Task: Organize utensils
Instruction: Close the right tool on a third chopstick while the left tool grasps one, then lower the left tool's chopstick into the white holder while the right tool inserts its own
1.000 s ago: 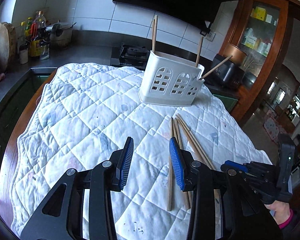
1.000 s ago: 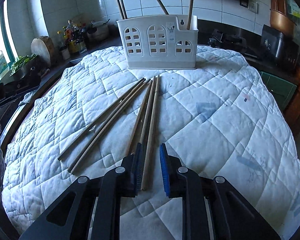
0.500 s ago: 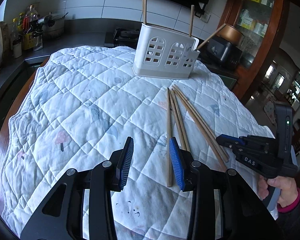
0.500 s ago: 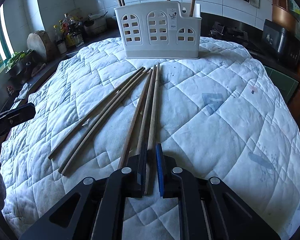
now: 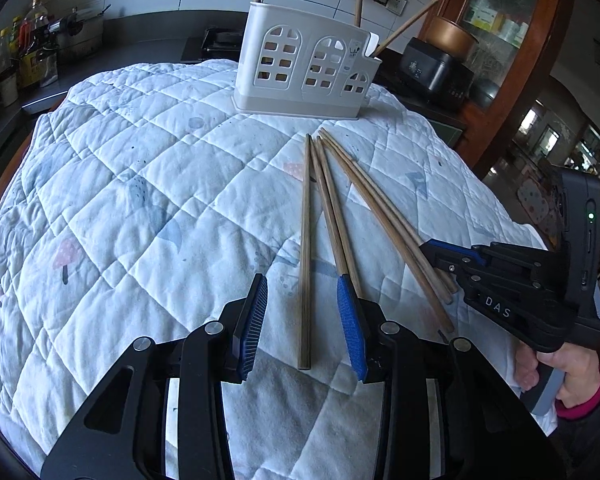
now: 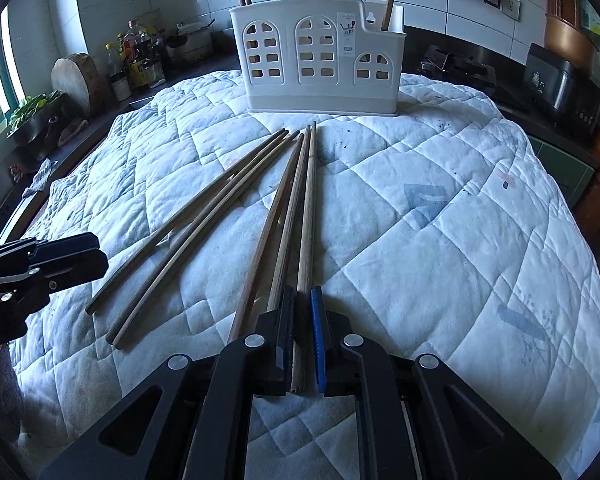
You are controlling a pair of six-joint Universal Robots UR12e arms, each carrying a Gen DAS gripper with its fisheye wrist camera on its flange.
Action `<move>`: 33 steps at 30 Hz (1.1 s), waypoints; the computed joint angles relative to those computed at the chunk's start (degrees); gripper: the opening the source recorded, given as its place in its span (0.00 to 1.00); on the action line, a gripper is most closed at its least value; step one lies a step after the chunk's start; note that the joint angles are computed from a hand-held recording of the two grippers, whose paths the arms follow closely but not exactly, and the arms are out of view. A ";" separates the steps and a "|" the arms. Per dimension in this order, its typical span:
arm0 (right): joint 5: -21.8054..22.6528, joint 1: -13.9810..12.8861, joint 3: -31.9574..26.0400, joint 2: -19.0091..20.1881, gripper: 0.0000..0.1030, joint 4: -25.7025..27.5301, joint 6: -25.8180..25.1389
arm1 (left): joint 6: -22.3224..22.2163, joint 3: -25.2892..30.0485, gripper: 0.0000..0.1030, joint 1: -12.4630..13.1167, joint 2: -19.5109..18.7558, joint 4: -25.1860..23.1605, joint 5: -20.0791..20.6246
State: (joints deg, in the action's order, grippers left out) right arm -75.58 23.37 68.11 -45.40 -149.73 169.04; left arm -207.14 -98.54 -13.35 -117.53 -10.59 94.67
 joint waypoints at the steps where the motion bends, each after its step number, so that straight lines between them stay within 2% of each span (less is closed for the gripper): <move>1: -0.16 0.01 0.05 -0.04 0.08 -0.24 0.02 | 0.14 0.22 0.34 -0.02 -0.20 -0.23 -0.11; 8: -0.67 -0.26 2.04 -1.56 0.07 -5.31 0.54 | 1.20 1.99 0.34 -0.23 -1.49 -1.98 0.23; 9: -0.62 -0.31 2.30 -1.83 0.07 -6.16 0.54 | 1.02 2.20 0.31 -0.22 -1.67 -2.14 0.30; 11: -0.31 -0.44 2.76 -2.35 0.07 -7.86 0.56 | 0.86 2.57 0.21 0.01 -1.94 -2.72 -0.50; 20: 1.78 -0.88 3.48 -3.97 0.07 -13.96 1.67 | -0.43 3.19 0.20 0.22 -2.53 -2.91 -0.55; 24: 2.29 -0.97 2.78 -4.14 0.07 -15.29 1.99 | 0.16 4.68 0.07 -0.31 -2.86 -5.94 2.44; 28: 2.96 -1.23 1.74 -4.25 0.07 -15.25 1.61 | 0.49 4.77 0.06 -0.22 -2.55 -4.87 2.95; 33: 3.34 -1.49 -0.72 -3.84 0.07 -13.86 0.49 | 1.97 4.23 0.06 0.12 -1.47 -1.04 3.49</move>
State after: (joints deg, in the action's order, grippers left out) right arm -72.24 21.88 67.39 -49.24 -163.59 169.53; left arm -205.17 -94.31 -13.22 -119.00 -11.62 98.16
